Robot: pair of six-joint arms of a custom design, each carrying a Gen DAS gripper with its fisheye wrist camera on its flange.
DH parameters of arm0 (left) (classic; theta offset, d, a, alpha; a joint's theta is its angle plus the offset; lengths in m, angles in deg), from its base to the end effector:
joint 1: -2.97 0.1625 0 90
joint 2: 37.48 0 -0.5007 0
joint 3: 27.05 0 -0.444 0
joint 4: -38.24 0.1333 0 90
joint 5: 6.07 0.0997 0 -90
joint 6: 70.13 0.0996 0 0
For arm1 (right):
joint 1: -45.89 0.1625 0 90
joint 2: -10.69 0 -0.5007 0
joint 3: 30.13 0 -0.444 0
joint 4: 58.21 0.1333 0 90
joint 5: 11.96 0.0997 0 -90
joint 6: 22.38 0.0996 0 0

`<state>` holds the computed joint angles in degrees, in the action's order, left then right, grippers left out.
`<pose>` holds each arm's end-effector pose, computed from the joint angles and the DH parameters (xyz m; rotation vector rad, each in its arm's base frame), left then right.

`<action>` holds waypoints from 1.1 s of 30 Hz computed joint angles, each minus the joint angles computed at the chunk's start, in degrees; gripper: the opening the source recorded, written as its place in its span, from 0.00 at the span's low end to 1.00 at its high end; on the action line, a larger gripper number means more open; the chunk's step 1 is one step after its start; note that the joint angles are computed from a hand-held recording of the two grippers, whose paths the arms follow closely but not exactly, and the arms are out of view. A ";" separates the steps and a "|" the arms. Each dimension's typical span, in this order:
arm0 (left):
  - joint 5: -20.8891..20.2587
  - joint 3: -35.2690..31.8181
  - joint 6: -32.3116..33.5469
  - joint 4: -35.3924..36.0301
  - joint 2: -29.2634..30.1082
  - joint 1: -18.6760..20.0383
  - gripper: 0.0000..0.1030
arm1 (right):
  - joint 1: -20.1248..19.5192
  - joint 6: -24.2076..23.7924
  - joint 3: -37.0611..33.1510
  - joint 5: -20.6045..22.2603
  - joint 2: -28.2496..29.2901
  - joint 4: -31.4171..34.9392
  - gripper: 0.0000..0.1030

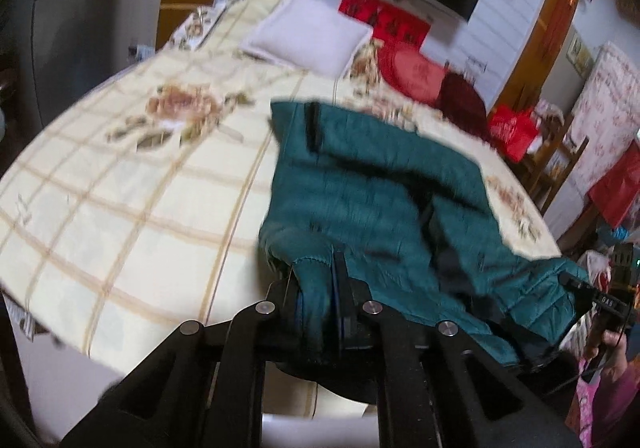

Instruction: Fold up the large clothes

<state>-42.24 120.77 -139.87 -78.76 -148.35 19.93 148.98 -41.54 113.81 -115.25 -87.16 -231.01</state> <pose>-0.1907 -0.2816 0.2883 0.1795 2.4563 -1.1154 0.1930 -0.3426 0.3205 0.6605 -2.6665 0.8925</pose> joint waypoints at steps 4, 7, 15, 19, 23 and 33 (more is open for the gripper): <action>3.17 -1.97 9.06 -11.92 4.36 4.22 0.25 | 0.99 0.07 -3.58 -0.50 3.03 -2.92 0.22; 4.61 -4.24 17.26 -22.64 9.59 8.23 0.25 | 1.29 1.06 -7.08 -0.27 6.05 -4.38 0.22; 6.57 -12.92 35.47 -44.95 25.05 18.97 0.25 | 0.80 3.87 -19.48 -3.49 17.40 -6.43 0.22; 6.80 -18.20 40.78 -51.60 32.10 24.87 0.25 | -0.66 5.22 -26.51 -5.70 23.73 -5.58 0.22; 6.20 -23.34 45.61 -55.53 38.29 30.35 0.25 | -2.66 7.07 -32.39 -6.79 29.10 -4.22 0.22; 0.68 -28.45 48.44 -58.56 45.28 38.65 0.29 | -7.74 11.72 -36.35 -4.36 36.89 -7.36 0.27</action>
